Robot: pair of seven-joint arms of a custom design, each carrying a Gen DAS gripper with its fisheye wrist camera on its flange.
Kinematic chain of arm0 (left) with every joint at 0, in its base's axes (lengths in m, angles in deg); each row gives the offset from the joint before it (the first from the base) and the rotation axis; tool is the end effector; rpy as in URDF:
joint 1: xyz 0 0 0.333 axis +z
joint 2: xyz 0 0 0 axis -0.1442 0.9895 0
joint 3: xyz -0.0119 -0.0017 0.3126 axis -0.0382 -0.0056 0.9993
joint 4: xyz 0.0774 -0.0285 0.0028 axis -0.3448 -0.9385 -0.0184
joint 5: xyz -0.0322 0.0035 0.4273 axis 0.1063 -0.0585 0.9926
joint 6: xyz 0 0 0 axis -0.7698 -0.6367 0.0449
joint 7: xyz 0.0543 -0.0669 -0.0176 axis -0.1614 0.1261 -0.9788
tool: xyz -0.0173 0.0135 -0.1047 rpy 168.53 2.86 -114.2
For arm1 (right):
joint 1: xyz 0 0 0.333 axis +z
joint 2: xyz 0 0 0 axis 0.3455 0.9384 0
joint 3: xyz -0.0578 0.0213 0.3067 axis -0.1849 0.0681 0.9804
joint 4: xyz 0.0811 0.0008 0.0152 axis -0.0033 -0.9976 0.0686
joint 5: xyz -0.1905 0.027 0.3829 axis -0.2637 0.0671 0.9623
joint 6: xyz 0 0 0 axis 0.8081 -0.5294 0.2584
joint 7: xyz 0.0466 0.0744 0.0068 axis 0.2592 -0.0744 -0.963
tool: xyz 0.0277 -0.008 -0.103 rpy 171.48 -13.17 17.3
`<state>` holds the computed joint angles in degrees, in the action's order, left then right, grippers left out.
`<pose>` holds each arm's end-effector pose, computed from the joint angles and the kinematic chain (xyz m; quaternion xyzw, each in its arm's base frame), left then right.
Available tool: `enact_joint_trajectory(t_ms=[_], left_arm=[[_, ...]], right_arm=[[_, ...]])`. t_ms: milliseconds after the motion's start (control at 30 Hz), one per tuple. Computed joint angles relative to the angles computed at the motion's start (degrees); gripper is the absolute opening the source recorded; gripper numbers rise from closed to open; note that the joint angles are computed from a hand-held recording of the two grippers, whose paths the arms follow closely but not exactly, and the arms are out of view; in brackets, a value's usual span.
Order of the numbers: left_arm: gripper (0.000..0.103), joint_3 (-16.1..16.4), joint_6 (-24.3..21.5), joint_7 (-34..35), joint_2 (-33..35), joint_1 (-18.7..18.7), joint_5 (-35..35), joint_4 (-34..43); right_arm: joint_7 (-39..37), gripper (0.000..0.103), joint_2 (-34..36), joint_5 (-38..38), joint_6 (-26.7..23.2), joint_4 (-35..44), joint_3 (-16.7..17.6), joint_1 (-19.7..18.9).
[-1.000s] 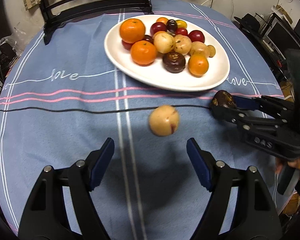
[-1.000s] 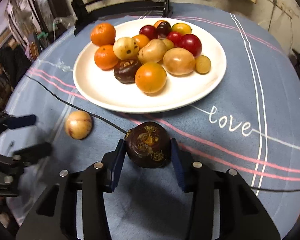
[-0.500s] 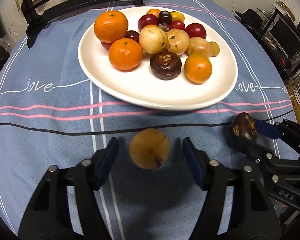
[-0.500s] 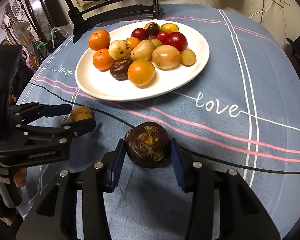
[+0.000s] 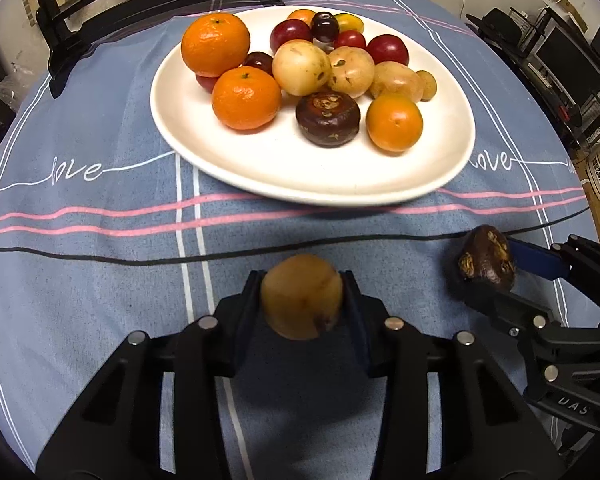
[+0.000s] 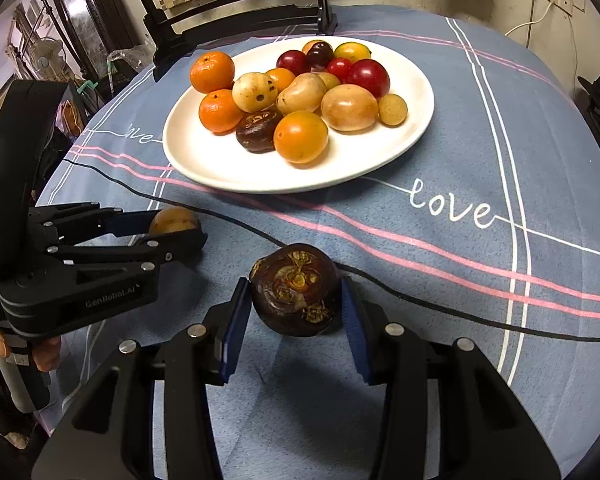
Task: Organize fruits
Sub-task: 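Carry the brown fruit in the left tool over the plate while the right tool carries the pear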
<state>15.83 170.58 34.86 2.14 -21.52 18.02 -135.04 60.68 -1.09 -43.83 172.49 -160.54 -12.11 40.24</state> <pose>0.4709 -0.2144 0.2876 -0.5448 0.8161 -0.1785 0.0731 0.4109 0.2002 0.3140 -0.7096 0.6599 -0.0779 0.2345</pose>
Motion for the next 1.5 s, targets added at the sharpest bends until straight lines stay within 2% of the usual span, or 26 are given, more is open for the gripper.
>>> enact_joint_trajectory(t_ms=[433,600,733,967,1300,1500], left_arm=[[0.041,2.0,0.4,-3.4,-6.7,-2.4,3.5,-5.4],[0.041,3.1,0.4,-4.7,-9.5,-3.5,5.1,-7.4],[0.041,4.2,0.2,-4.7,-11.0,-4.6,5.2,-8.4],[0.041,5.6,-0.1,-4.0,-13.0,-5.9,4.9,-8.8],[0.041,7.3,0.8,-2.9,-13.3,-6.0,4.3,-3.5],[0.041,4.5,0.1,-7.4,-8.9,-2.5,9.5,3.6]], right_arm=[[1.1,0.045,-2.8,2.2,0.3,-2.1,1.0,3.2],[3.2,0.045,-4.4,1.1,-0.2,-3.1,2.6,2.8],[3.4,0.045,-5.1,1.9,-0.3,-3.7,2.0,4.4],[4.1,0.045,-7.2,1.5,0.6,-4.0,1.9,4.4],[5.6,0.045,-9.8,-5.3,1.8,-0.2,4.8,-4.0],[5.5,0.045,-5.9,-8.5,3.0,5.0,5.3,-8.2]])
